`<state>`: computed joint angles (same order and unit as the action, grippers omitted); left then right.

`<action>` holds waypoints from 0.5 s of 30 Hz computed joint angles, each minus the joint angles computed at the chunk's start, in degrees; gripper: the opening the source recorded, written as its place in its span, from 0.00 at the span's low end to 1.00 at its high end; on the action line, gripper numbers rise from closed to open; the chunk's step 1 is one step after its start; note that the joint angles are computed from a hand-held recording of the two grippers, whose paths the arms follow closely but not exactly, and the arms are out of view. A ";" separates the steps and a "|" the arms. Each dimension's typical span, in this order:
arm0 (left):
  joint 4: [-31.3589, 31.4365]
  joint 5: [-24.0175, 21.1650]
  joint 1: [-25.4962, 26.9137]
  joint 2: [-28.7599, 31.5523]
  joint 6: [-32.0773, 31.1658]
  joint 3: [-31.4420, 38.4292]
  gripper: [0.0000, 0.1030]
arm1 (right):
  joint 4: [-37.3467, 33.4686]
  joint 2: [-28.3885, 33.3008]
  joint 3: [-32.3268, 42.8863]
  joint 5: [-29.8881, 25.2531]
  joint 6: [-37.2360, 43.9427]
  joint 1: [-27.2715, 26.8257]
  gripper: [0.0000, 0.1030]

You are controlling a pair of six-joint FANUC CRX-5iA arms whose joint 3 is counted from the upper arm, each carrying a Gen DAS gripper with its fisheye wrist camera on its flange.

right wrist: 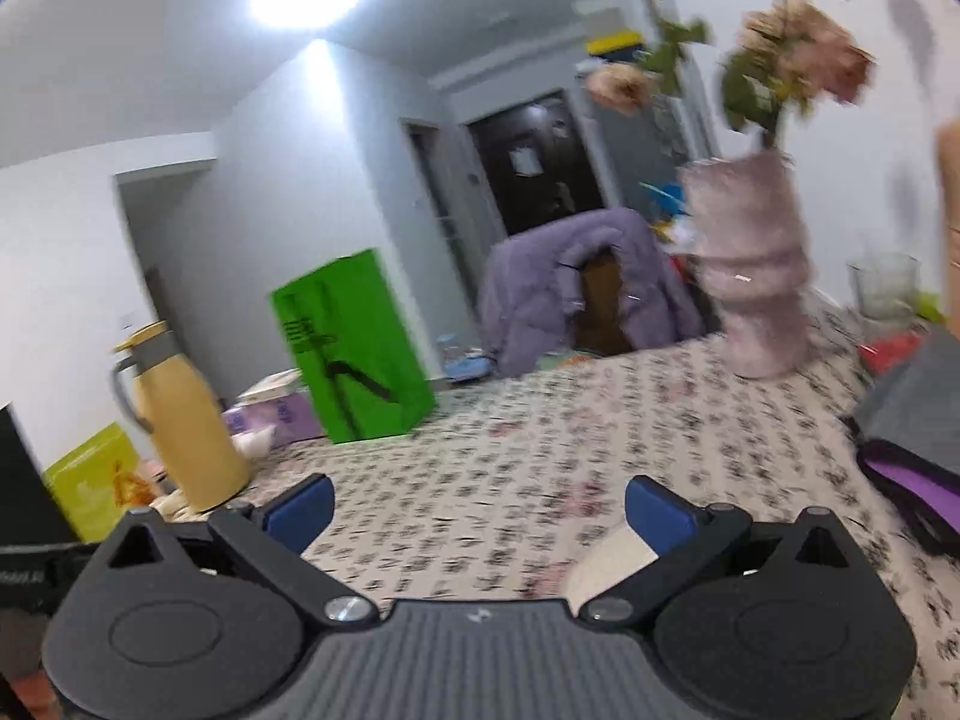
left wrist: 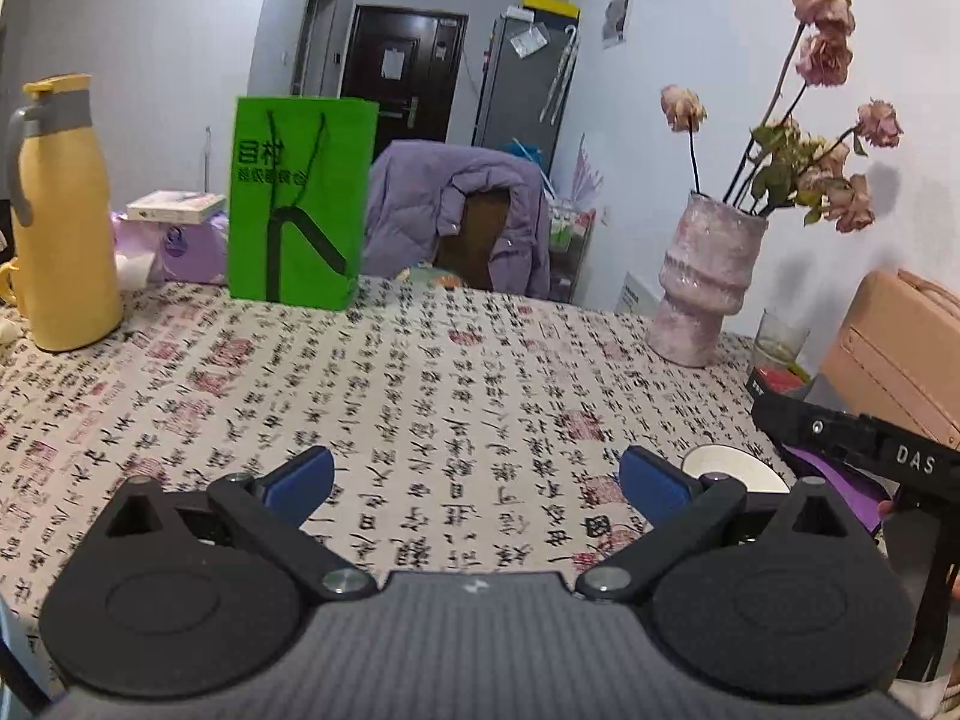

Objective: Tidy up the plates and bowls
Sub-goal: 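Move both open grippers toward the white bowl beside the pink vase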

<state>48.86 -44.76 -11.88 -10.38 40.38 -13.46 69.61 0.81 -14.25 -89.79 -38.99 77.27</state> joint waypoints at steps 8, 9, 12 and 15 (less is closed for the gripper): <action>-9.44 -2.33 -4.38 4.30 9.52 7.82 1.00 | -4.21 -3.90 -3.82 -4.73 -9.53 1.34 1.00; -10.94 -2.78 -5.11 5.03 10.93 9.10 1.00 | -5.06 -4.48 -4.31 -4.79 -10.67 1.32 1.00; -14.05 -3.99 -6.81 6.70 13.93 11.87 1.00 | -7.35 -5.99 -5.53 -4.52 -13.36 1.23 1.00; -16.64 -4.24 -8.79 8.36 16.27 14.17 1.00 | -9.51 -7.01 -6.23 -4.03 -15.13 1.00 1.00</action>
<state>32.22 -49.00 -20.67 -2.02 56.65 0.71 60.11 -6.21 -20.48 -93.82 -54.13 78.27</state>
